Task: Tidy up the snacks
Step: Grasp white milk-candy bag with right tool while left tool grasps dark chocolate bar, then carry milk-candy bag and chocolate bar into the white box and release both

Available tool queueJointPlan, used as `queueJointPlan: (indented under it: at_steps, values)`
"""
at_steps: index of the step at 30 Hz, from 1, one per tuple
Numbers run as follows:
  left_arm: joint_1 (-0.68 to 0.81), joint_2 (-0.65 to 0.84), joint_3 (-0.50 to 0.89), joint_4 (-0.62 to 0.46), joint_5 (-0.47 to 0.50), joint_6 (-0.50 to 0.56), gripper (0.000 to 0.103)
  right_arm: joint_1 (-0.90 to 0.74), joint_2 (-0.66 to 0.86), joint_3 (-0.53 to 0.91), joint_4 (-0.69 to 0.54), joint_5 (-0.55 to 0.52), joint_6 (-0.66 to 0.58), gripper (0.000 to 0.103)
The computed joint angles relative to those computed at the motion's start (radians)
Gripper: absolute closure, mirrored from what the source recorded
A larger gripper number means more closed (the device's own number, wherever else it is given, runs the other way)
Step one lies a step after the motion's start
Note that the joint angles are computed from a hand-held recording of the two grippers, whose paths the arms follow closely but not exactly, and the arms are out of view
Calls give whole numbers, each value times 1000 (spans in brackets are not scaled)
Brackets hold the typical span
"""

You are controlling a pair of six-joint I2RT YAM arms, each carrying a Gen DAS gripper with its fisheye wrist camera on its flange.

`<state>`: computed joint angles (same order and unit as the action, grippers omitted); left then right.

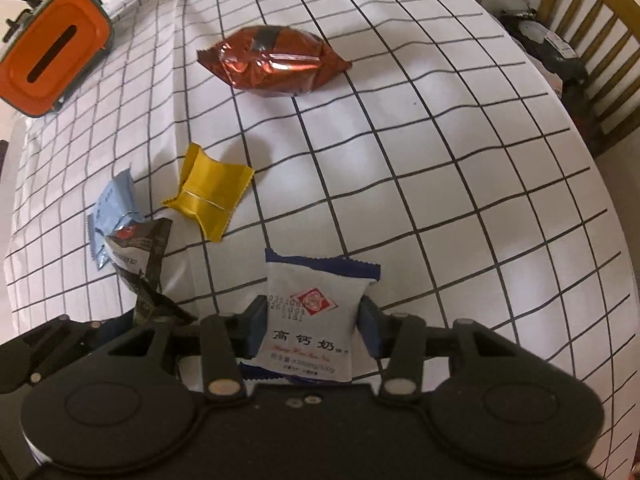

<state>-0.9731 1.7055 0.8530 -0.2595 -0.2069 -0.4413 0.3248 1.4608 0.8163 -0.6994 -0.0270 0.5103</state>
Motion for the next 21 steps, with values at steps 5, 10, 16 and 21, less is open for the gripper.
queueJointPlan:
  at_steps: [5,10,16,21]
  values:
    - [-9,-43,-15,-32,10,-71,72,-17,-64,-13,-31,-17,-50,57]
    - [-47,-123,-12,-118,-35,-133,72,-46,-159,-21,-82,-49,-110,57]
    - [-116,-231,38,-288,-130,-243,72,-64,-294,-2,-185,-94,-192,57]
    - [-218,-283,123,-467,-225,-378,72,-60,-411,33,-290,-131,-263,57]
